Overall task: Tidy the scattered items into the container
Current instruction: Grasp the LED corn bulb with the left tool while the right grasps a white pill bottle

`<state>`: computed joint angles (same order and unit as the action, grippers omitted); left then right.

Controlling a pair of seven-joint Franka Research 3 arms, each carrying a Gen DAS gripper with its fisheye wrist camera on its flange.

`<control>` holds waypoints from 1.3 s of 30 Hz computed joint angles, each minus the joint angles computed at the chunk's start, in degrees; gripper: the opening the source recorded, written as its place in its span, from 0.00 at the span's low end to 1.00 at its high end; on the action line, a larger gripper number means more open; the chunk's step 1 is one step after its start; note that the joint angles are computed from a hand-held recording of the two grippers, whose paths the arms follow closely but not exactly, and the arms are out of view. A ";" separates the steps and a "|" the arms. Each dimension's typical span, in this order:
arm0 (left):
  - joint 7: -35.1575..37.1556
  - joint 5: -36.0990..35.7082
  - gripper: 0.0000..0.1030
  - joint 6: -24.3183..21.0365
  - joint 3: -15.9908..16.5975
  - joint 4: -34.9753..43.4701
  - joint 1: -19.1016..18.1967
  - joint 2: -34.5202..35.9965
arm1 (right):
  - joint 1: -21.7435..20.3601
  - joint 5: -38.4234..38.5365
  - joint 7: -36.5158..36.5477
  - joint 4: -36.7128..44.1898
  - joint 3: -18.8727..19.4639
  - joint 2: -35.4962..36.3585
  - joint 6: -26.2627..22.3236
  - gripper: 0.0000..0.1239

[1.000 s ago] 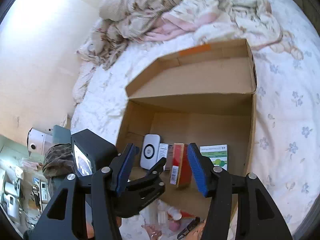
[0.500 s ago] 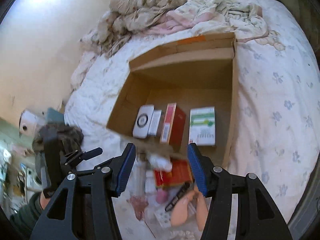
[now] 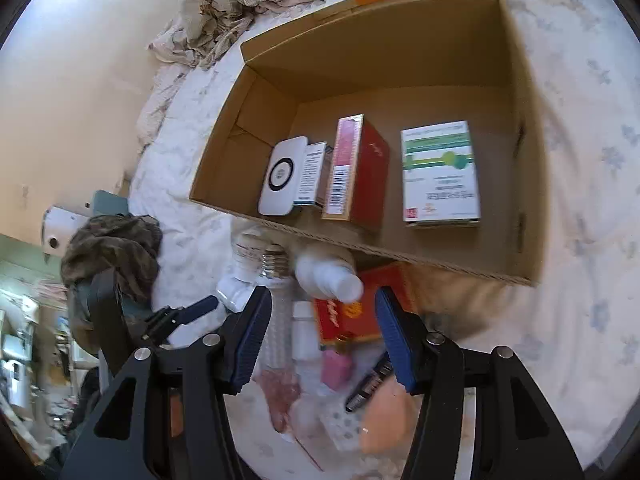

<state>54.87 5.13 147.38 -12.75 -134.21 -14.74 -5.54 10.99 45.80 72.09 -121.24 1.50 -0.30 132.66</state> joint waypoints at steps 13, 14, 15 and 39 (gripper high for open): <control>1.44 -1.05 0.68 0.11 -0.36 0.07 -0.81 0.23 | 0.15 -0.37 1.23 7.13 1.73 9.02 -1.72 0.47; 1.69 -1.37 0.68 0.14 -0.35 0.09 -0.89 0.30 | 0.14 -0.24 1.73 7.62 1.88 9.80 -1.66 0.45; 2.05 -1.92 0.68 0.29 -0.32 0.06 -1.00 0.31 | 0.10 -0.42 2.15 7.98 1.99 10.31 -1.77 0.45; 18.01 -24.85 0.31 5.11 -1.24 3.60 -1.16 5.91 | 0.77 -2.86 2.35 7.82 2.77 10.14 -0.14 0.35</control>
